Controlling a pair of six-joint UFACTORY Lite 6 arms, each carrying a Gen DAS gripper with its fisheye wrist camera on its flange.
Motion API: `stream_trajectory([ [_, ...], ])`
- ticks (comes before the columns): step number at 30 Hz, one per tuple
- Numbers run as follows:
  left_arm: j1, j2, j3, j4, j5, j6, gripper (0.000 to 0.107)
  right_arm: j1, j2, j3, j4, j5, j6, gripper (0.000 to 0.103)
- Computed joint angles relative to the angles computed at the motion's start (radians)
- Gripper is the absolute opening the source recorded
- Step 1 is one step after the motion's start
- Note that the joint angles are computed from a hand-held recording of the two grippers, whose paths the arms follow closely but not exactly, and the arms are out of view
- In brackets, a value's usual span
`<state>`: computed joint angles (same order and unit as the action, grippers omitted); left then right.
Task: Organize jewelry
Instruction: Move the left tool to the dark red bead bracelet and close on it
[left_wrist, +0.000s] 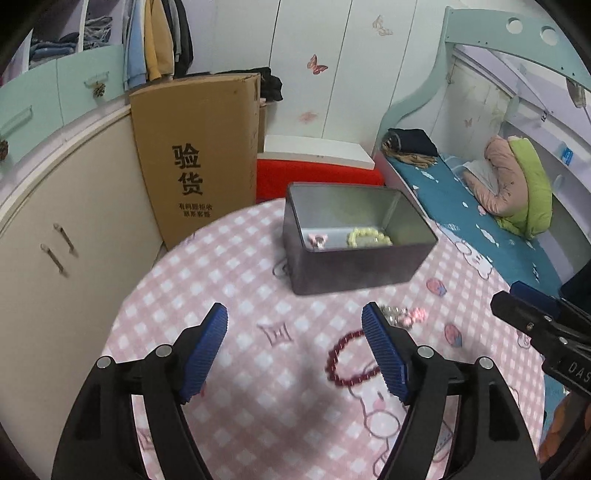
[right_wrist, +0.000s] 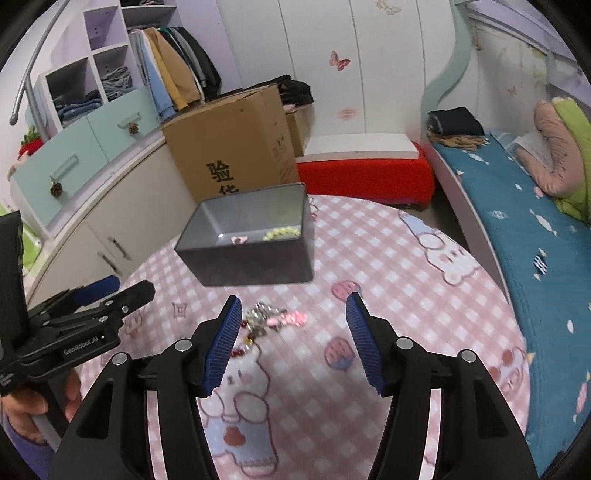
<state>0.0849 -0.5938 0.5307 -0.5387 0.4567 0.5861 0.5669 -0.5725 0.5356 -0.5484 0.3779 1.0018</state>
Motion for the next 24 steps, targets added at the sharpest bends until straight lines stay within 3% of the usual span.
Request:
stream_trajectory([
  [8,-0.038,-0.065,-0.090,0.075,-0.031,-0.068,0.073,0.070,-0.055,-0.072,-0.157,0.055,0.195,0.061],
  [13,-0.065,0.000,-0.118,0.072,-0.105,-0.069,0.073,0.071,-0.056,-0.119,-0.265,0.010,0.326,0.061],
  [17,-0.047,0.059,-0.131,-0.062,-0.140,0.049,0.073,0.026,-0.064,-0.183,-0.276,-0.076,0.378,0.062],
  [19,-0.061,0.097,-0.156,-0.074,-0.190,0.071,0.073,-0.015,-0.014,-0.213,-0.328,-0.159,0.443,0.062],
  [21,-0.071,0.117,-0.178,-0.169,-0.237,0.171,0.074,-0.019,0.081,-0.187,-0.390,-0.177,0.502,0.062],
  [24,-0.114,0.169,-0.142,-0.062,-0.253,0.065,0.073,-0.050,0.159,-0.148,-0.432,-0.214,0.519,0.062],
])
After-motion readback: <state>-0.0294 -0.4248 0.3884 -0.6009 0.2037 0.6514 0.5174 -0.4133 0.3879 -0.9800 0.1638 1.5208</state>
